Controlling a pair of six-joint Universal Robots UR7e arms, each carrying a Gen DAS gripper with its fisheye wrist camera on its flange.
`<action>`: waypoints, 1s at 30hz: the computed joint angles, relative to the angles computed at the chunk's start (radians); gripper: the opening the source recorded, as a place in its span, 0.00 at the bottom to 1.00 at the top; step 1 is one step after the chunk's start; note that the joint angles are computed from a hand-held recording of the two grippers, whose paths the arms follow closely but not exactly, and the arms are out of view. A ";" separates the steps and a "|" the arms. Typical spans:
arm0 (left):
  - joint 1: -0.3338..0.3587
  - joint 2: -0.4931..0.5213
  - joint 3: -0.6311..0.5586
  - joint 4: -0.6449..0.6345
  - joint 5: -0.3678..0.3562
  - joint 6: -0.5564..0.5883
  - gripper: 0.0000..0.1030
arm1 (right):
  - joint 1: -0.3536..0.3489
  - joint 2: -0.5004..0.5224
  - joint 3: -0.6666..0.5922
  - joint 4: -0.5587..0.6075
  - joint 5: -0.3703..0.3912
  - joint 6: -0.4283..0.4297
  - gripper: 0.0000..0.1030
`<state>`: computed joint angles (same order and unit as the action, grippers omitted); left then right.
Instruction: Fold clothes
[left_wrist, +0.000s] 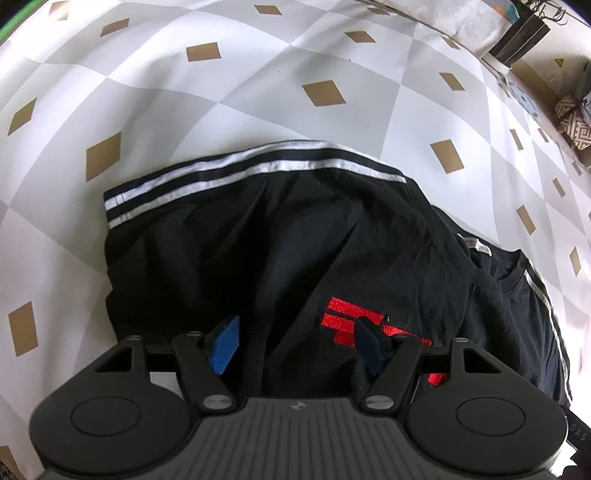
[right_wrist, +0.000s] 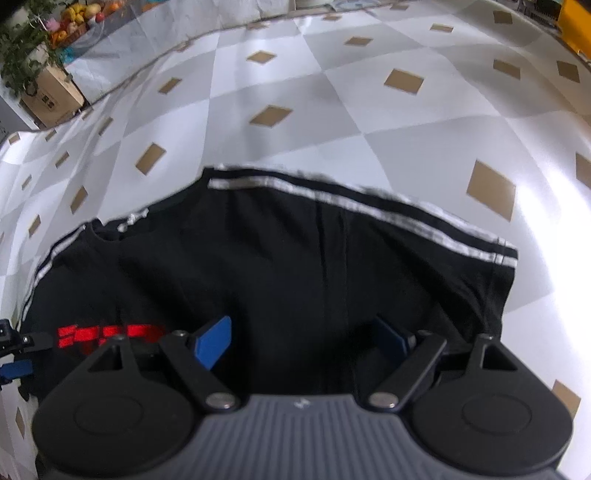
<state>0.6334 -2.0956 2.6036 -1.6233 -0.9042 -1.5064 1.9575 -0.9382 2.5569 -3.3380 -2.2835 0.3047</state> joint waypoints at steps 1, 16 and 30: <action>0.002 0.006 0.002 -0.007 -0.002 0.003 0.64 | 0.005 0.005 -0.004 0.003 -0.007 -0.003 0.81; -0.015 0.136 0.014 -0.054 0.040 0.080 0.68 | 0.044 0.111 -0.043 -0.045 -0.142 -0.084 0.80; -0.003 0.250 0.012 -0.185 0.078 0.124 0.68 | -0.006 0.152 -0.038 -0.263 -0.157 -0.205 0.67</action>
<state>0.6301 -1.8453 2.6155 -1.8082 -0.8259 -1.3823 1.9515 -0.7863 2.5188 -3.6015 -2.4404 0.0996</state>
